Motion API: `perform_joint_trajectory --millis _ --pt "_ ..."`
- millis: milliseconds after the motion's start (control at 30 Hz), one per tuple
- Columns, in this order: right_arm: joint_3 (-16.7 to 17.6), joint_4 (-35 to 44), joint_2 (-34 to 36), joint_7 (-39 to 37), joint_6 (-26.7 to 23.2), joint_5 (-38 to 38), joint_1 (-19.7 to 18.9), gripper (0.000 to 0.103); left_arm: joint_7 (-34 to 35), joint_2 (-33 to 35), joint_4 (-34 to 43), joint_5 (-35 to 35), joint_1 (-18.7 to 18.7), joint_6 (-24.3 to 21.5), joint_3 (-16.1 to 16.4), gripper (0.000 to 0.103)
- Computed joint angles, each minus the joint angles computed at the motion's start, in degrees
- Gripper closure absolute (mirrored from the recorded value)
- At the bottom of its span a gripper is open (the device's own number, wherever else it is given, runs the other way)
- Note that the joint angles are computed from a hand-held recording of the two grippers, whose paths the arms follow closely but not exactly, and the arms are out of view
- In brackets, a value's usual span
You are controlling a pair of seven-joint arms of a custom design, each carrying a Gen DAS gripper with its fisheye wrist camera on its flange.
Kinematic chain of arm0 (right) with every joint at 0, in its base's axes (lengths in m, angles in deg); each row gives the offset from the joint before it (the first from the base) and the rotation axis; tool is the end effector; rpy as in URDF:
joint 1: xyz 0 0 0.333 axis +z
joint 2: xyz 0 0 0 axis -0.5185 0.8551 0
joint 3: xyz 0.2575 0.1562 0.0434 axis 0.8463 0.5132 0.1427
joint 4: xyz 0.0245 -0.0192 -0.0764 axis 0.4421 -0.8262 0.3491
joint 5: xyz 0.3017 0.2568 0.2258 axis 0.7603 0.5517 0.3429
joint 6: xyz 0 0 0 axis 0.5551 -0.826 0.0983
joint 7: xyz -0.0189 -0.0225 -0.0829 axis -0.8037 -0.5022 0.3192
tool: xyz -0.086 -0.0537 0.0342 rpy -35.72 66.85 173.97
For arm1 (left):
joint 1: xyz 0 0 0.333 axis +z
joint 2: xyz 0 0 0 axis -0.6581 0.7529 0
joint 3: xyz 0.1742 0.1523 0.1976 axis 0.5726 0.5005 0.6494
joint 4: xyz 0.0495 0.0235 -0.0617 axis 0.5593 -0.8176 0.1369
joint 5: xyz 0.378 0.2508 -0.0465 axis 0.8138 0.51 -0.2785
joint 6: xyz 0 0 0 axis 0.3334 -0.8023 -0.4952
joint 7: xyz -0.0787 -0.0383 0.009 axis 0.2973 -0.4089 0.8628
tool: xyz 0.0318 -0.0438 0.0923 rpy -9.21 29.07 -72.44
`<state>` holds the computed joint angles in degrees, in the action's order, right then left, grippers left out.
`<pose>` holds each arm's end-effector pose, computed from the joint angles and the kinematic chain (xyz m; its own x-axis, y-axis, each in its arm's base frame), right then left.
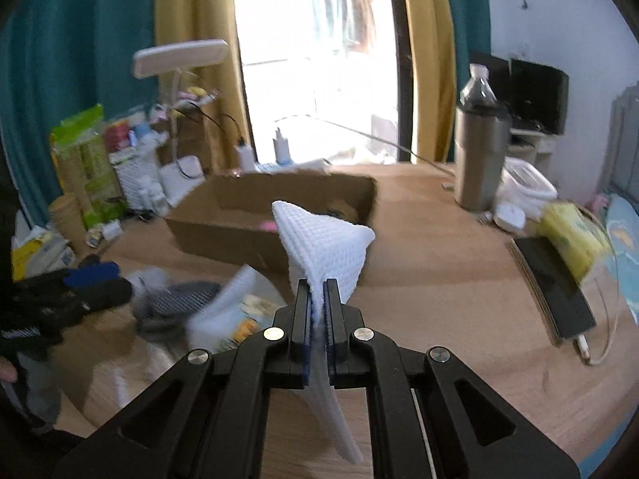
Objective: Organize soft objects
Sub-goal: 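Grasp the cartoon tissue pack with the left tool while the right tool holds the towel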
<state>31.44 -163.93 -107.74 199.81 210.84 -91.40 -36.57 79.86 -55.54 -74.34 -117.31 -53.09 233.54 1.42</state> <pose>0.4552 0.1098 0.3883 -0.1810 -0.9828 -0.0376 -0.5778 0.1372 -0.8046 0.5504 -0.1730 0.3782 -0.5969 -0.7551 0.2711 -0.6251 0.2258 -0.7472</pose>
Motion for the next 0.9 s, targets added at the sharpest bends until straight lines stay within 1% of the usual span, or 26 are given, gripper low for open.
perform_joint_trajectory --millis 67,167,267,500,633,700,800,900 --pt "-0.9 -0.9 0.2 -1.1 0.3 1.1 0.0 0.097 -0.6 0.3 0.2 0.9 -0.4 0.5 -0.5 0.032" --pt "-1.4 -1.8 0.5 -1.5 1.4 1.7 -0.9 0.097 -1.8 1.0 0.6 2.5 -0.9 1.1 -1.1 0.032" --pt "-1.2 -2.2 0.8 -1.0 3.0 1.3 -2.6 0.097 -3.2 1.8 1.2 4.4 -1.5 1.8 -1.7 0.032" --pt "-0.1 -2.4 1.0 1.7 7.0 -1.9 -7.2 0.097 -8.4 5.0 3.3 11.6 -2.9 3.8 -3.6 0.032" --pt "0.7 -2.0 1.4 4.4 9.1 -4.9 -9.8 0.097 -13.4 7.5 4.9 17.8 -3.2 4.1 -4.7 0.032" --pt "0.7 -1.5 1.7 6.2 9.8 -6.9 -10.5 0.097 -15.6 8.6 5.6 21.3 -3.4 4.4 -5.2 0.032" --pt "-0.5 -0.9 2.1 9.3 10.3 -10.6 -10.2 0.097 -21.3 10.7 6.6 29.5 -3.8 4.6 -5.8 0.032" --pt "-2.5 -0.6 2.1 11.2 10.3 -13.1 -8.8 0.097 -26.2 11.9 7.2 35.9 -3.9 4.8 -6.2 0.032"
